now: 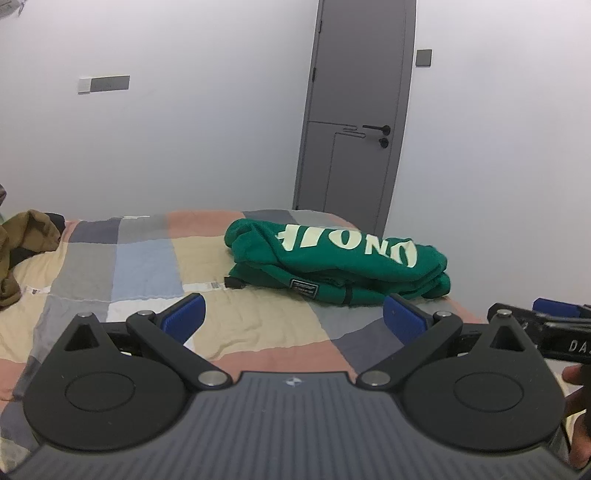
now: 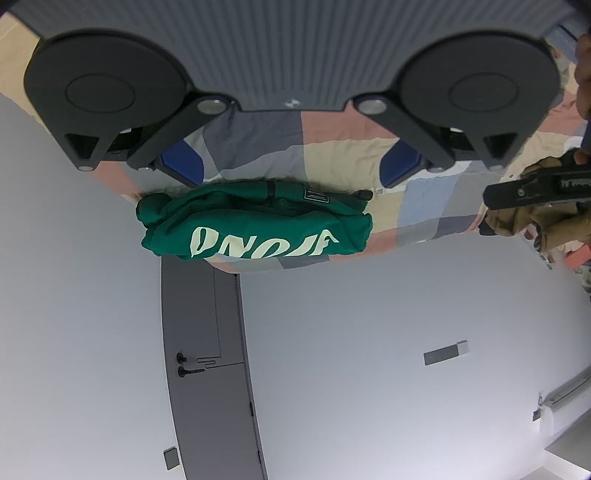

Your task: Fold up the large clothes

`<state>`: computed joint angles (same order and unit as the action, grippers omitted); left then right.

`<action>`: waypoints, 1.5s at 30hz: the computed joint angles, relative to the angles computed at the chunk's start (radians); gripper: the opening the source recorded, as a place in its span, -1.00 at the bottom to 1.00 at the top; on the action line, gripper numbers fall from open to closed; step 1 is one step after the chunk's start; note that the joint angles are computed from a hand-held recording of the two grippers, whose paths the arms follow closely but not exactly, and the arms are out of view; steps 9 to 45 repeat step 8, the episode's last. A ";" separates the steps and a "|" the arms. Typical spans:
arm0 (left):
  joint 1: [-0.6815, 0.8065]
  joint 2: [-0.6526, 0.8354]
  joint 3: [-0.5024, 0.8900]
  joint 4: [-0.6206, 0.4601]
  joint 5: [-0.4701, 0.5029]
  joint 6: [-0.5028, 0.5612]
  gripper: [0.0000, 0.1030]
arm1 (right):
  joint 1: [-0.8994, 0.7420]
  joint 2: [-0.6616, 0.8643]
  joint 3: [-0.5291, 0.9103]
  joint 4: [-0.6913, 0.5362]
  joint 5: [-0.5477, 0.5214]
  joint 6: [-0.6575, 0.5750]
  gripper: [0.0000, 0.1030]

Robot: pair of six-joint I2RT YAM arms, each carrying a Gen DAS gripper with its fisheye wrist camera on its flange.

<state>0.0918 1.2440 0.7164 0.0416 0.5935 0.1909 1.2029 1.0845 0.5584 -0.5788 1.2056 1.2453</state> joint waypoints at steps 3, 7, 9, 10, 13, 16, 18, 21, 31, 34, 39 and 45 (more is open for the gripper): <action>-0.004 -0.003 -0.005 0.011 -0.006 -0.001 1.00 | -0.013 -0.005 -0.006 0.024 -0.012 -0.024 1.00; -0.012 -0.008 -0.007 0.006 -0.017 -0.002 1.00 | 0.000 0.029 0.015 0.004 -0.010 -0.003 1.00; -0.013 -0.011 -0.008 0.005 -0.020 -0.003 1.00 | 0.000 0.028 0.014 0.006 -0.010 -0.006 1.00; -0.013 -0.011 -0.008 0.005 -0.020 -0.003 1.00 | 0.000 0.028 0.014 0.006 -0.010 -0.006 1.00; -0.013 -0.011 -0.008 0.005 -0.020 -0.003 1.00 | 0.000 0.028 0.014 0.006 -0.010 -0.006 1.00; -0.013 -0.011 -0.008 0.005 -0.020 -0.003 1.00 | 0.000 0.028 0.014 0.006 -0.010 -0.006 1.00; -0.013 -0.011 -0.008 0.005 -0.020 -0.003 1.00 | 0.000 0.028 0.014 0.006 -0.010 -0.006 1.00; -0.013 -0.011 -0.008 0.005 -0.020 -0.003 1.00 | 0.000 0.028 0.014 0.006 -0.010 -0.006 1.00; -0.013 -0.011 -0.008 0.005 -0.020 -0.003 1.00 | 0.000 0.028 0.014 0.006 -0.010 -0.006 1.00; -0.013 -0.011 -0.008 0.005 -0.020 -0.003 1.00 | 0.000 0.028 0.014 0.006 -0.010 -0.006 1.00; -0.013 -0.011 -0.008 0.005 -0.020 -0.003 1.00 | 0.000 0.028 0.014 0.006 -0.010 -0.006 1.00; -0.013 -0.011 -0.008 0.005 -0.020 -0.003 1.00 | 0.000 0.028 0.014 0.006 -0.010 -0.006 1.00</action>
